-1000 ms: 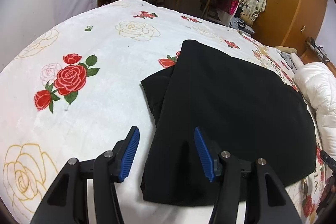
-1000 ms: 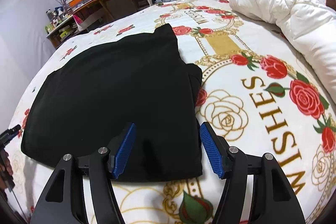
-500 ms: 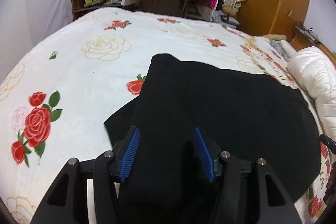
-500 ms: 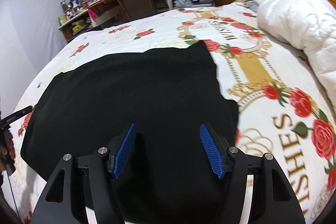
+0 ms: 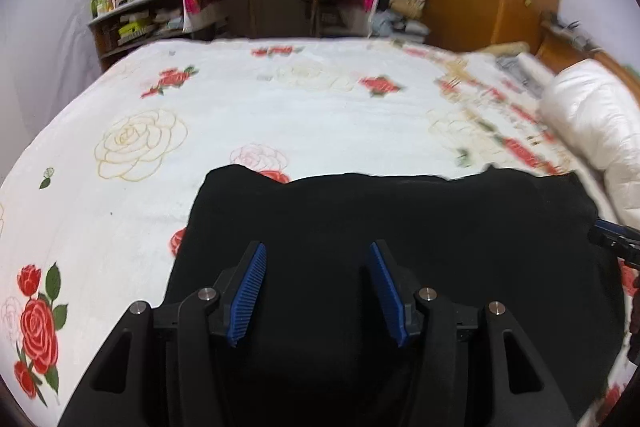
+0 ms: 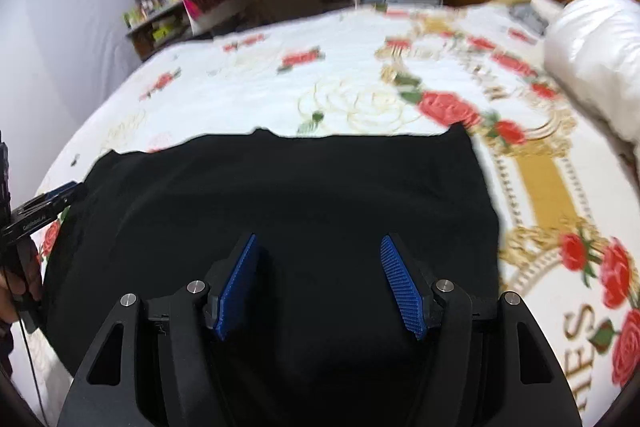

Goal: Fold large clothes
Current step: 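Grasp the folded edge with the left gripper while the right gripper grasps it, then lift the folded edge with both grippers and fold it over the coat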

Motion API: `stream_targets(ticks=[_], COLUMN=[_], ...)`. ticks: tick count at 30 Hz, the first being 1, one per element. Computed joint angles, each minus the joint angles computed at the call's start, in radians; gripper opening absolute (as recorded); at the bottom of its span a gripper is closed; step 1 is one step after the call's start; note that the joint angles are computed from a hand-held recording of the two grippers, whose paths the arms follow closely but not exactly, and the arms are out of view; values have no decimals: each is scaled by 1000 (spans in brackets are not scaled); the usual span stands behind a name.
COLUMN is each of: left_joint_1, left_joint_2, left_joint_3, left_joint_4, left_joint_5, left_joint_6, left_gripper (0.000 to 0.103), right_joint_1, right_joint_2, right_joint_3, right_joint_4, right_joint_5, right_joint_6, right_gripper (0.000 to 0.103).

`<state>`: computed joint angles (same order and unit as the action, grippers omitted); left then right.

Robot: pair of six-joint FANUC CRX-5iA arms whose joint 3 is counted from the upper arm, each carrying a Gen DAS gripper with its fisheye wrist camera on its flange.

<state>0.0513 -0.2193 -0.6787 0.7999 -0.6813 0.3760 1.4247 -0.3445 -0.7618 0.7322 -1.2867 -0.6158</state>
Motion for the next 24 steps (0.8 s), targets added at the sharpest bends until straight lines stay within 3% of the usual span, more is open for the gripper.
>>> stream_targets(ticks=[3, 7, 10, 14, 16, 19, 24], left_joint_1=[-13, -13, -9, 50, 110, 218, 403], left_joint_2=[92, 135, 120, 52, 0, -69, -126], left_joint_3=[66, 82, 82, 39, 1, -56, -126], left_joint_4=[-93, -77, -88, 5, 67, 130, 133], left_joint_5=[26, 57, 59, 10, -26, -105, -254], left_joint_6=[136, 163, 174, 87, 15, -60, -112], left_gripper=[55, 56, 55, 55, 55, 56, 57], right_joint_1=[-87, -145, -137, -5, 114, 294, 524], right_joint_2=[-10, -56, -69, -104, -149, -169, -150], right_joint_3=[-25, -65, -56, -62, -89, -99, -101], right_joint_4=[-29, -55, -59, -15, 6, -10, -98], right_joint_5=[65, 71, 29, -102, -192, -320, -407], right_joint_6=[36, -7, -27, -132, -238, -372, -552], right_gripper=[64, 63, 63, 64, 64, 76, 77])
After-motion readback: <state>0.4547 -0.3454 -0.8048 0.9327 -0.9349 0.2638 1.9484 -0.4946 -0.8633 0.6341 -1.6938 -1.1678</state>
